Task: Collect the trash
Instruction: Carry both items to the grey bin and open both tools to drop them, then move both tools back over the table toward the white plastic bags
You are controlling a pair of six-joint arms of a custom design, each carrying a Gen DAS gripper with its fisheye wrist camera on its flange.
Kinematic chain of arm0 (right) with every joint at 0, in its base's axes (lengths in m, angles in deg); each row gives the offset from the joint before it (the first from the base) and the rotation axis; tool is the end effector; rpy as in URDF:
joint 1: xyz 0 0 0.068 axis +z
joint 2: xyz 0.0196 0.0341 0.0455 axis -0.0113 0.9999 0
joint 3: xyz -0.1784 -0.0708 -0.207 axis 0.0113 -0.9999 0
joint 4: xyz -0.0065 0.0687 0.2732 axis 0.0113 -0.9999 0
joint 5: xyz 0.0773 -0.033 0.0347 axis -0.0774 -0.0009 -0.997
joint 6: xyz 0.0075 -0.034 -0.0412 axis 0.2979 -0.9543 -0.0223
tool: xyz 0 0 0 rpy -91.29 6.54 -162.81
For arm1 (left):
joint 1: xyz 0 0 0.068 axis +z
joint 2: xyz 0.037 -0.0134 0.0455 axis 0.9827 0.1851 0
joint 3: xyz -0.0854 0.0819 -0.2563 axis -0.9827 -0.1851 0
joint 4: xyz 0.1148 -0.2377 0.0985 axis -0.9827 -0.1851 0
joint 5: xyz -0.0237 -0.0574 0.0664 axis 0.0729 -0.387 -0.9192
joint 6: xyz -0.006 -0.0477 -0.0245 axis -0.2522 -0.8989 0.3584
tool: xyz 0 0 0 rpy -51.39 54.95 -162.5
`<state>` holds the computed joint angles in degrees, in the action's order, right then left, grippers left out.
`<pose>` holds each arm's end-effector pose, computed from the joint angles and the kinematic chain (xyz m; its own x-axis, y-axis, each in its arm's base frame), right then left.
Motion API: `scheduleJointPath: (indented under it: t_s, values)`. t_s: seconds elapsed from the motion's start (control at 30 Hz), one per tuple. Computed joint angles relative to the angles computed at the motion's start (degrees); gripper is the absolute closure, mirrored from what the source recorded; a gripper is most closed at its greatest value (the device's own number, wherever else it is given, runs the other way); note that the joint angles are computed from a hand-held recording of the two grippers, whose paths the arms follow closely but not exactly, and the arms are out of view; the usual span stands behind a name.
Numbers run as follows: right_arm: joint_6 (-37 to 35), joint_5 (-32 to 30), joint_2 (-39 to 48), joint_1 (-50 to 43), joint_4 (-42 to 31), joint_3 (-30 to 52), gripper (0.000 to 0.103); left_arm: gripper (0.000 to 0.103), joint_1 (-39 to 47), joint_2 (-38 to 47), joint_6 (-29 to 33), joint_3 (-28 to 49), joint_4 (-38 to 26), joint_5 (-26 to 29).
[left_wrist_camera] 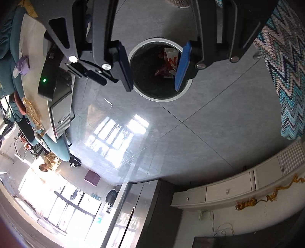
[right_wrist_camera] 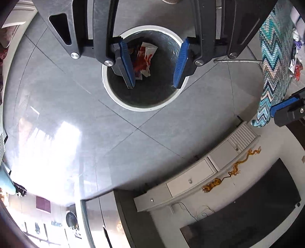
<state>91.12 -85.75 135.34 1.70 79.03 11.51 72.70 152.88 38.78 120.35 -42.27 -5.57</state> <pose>0.3025 0.0201 0.1570 -0.7779 0.1698 -0.6050 -0.0210 0.9553 0.2951 0.3201 -0.0488 0.2471 -0.7787 0.0903 -0.6209 0.3089 0.9165 -0.2540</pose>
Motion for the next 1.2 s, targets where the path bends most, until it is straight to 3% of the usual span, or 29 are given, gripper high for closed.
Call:
scheduleJointPath:
  t_s: [0.17,0.3,0.43,0.53,0.7,0.83,1.0,1.2]
  values:
    - [0.0,2.3,-16.7,2.6,-6.1,-2.7,0.051,0.060,3.6,-14.4,1.2,-3.6,-6.1,0.6]
    - [1.0,4.0,-26.3,6.7,-11.7,-1.9,0.050,0.059,12.3,-24.0,4.8,-3.8,-13.6,4.4]
    - [2.8,6.6,-33.7,12.8,-17.0,0.4,0.050,0.059,27.2,-30.9,13.1,-2.5,-22.0,11.9]
    - [4.7,9.3,-37.1,19.0,-20.5,3.4,0.050,0.059,42.9,-32.3,22.9,-0.2,-29.2,20.2]
    - [6.4,17.1,-38.3,31.7,-25.0,9.5,0.050,0.056,73.2,-25.6,48.2,7.0,-45.1,33.9]
    - [7.5,22.3,-37.1,41.4,-26.3,13.9,0.050,0.055,90.6,-14.7,64.6,14.3,-54.1,38.3]
    - [8.0,25.9,-31.9,51.5,-25.1,18.9,0.050,0.055,101.7,-4.1,70.5,21.7,-55.1,39.1]
    - [7.3,23.4,-25.2,56.5,-21.4,21.8,0.049,0.053,106.9,4.8,65.9,26.6,-47.9,36.8]
